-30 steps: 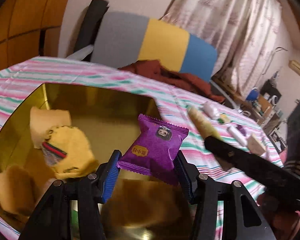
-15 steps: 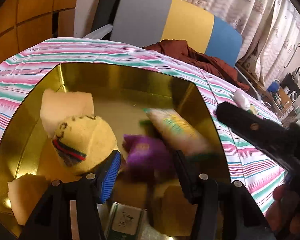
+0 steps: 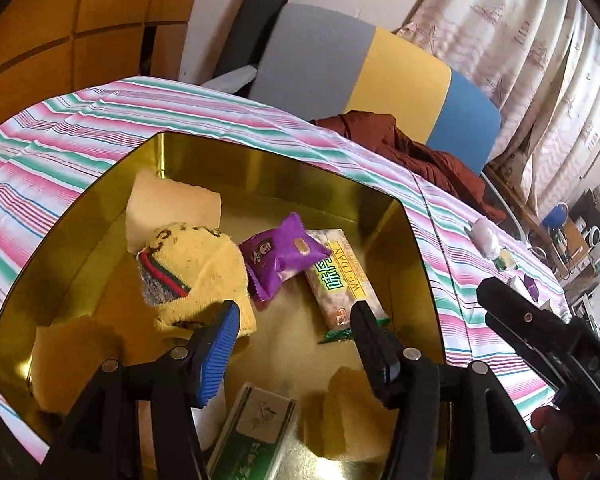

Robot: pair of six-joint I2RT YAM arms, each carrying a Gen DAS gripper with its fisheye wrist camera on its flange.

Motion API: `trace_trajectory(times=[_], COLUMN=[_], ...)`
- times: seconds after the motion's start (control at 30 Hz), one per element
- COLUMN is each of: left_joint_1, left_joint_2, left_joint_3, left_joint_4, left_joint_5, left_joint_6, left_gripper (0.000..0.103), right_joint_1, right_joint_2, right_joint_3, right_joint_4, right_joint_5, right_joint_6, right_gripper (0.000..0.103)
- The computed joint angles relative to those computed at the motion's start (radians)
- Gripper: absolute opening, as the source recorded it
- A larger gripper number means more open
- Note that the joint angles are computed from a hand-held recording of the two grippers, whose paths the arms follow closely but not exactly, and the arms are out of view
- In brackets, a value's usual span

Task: Organize objects
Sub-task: 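Open the left tool dropping the purple packet while the right tool releases the wafer packet into the tray, then move both tools back toward the white foam block and beige box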

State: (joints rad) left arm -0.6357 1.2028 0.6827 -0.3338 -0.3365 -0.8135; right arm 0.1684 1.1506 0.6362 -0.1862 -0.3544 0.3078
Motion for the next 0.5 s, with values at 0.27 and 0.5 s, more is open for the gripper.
trace_trajectory(times=[0.27, 0.5], left_joint_1=[-0.125, -0.238], left_joint_2=[0.024, 0.086], left_joint_3=[0.053, 0.122], left_joint_4=[-0.028, -0.034], left_joint_5=[-0.097, -0.157], left_joint_6=[0.005, 0.041], left_gripper=[0.058, 0.058], right_joint_1=[-0.075, -0.156], right_joint_2=[-0.017, -0.016], right_joint_3=[-0.026, -0.038], right_joint_4=[-0.012, -0.028], right_joint_5=[-0.029, -0.048], right_joint_6=[-0.029, -0.074], right_gripper=[0.074, 0.074])
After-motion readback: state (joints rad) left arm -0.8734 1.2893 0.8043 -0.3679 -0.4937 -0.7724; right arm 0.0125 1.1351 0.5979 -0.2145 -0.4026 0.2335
